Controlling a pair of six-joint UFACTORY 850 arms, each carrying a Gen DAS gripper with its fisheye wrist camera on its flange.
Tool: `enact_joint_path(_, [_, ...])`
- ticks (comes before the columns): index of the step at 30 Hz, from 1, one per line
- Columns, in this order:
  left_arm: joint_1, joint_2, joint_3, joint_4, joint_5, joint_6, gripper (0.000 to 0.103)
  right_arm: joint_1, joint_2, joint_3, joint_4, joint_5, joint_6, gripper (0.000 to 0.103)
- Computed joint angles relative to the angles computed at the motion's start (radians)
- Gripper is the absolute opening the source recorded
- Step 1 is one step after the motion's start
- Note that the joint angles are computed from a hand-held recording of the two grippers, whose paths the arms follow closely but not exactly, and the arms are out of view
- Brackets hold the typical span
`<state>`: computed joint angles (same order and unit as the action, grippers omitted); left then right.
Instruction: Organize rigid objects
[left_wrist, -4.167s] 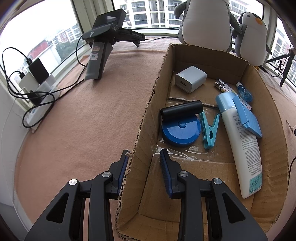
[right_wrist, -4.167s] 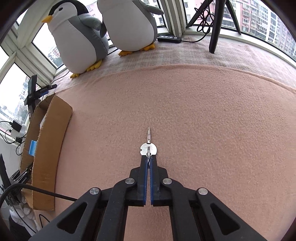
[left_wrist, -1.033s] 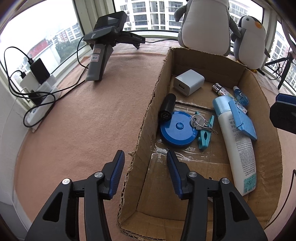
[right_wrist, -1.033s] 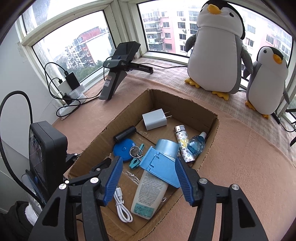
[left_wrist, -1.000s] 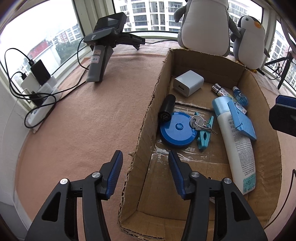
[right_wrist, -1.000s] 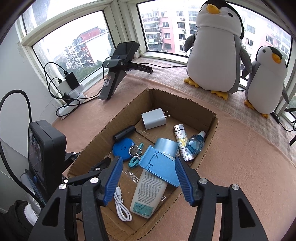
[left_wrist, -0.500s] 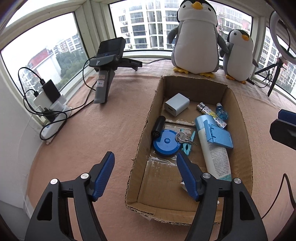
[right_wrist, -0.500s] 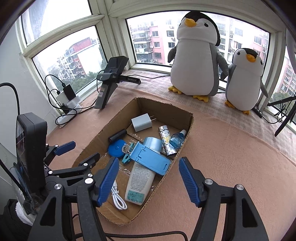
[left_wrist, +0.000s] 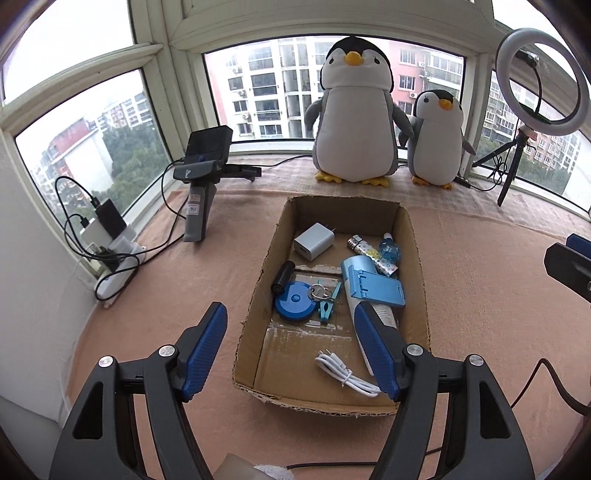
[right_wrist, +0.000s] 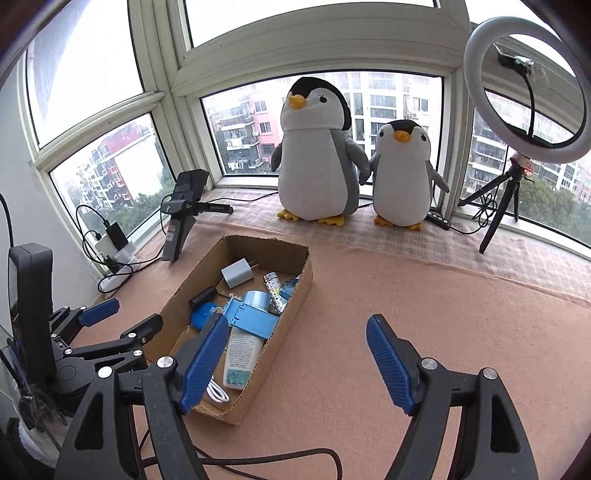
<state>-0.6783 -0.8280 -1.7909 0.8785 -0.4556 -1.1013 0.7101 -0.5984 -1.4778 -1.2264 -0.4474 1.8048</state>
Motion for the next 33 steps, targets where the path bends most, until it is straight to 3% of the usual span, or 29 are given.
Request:
enact_joint_path(6, [-0.011,0.029,0.03,0.043,0.009,-0.048,0.072,0.025,0.025,0.031,-0.05,-0.076,0.049,0.079])
enact_joint_path(8, [-0.013,0.035,0.036,0.043,0.016,-0.048,0.072,0.027,0.03,0.039,-0.06,-0.077,0.066,0.079])
enact_joint_path(10, [-0.015,0.042,0.045,0.053,0.024,-0.057,0.08,0.027,0.035,0.048,-0.066,-0.077,0.079,0.079])
enact_joint_path(33, [-0.021,0.062,0.066,0.077,0.03,-0.09,0.08,0.028,0.048,0.063,-0.07,-0.084,0.091,0.081])
